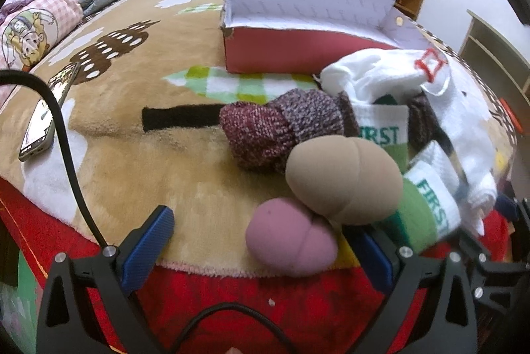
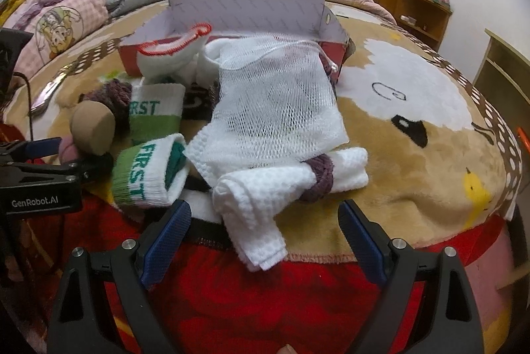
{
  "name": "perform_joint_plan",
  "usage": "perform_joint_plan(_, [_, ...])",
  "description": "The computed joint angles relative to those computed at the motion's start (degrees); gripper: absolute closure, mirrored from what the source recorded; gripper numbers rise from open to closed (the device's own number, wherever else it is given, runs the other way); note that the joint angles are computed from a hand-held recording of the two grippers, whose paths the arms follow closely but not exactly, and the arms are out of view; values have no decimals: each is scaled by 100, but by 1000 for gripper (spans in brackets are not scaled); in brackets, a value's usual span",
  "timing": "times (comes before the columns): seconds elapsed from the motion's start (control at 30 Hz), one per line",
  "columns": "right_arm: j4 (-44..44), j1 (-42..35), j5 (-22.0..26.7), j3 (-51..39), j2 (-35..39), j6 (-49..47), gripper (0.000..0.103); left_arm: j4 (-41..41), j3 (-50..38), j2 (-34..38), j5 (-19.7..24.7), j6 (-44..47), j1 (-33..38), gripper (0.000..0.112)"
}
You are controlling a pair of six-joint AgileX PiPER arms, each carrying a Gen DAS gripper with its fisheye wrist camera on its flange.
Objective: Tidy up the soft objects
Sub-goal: 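Move the left tool to the pink sponge and close on it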
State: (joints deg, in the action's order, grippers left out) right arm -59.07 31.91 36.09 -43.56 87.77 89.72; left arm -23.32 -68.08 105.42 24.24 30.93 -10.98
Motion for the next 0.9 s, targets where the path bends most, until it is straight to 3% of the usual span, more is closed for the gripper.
perform_joint_plan(0.27, [161,-22,-179,124,-277,-215,11,-844,272,-369,368,1217,254,10])
perform_joint_plan(0.67, [107,54,-245,256,-592,-204,11,-1210,482,-658,522,1753,439,10])
perform_joint_plan(0.9, [150,6,-280,355,-707,-250,11,-1312,301,-517,730,1716,446,23])
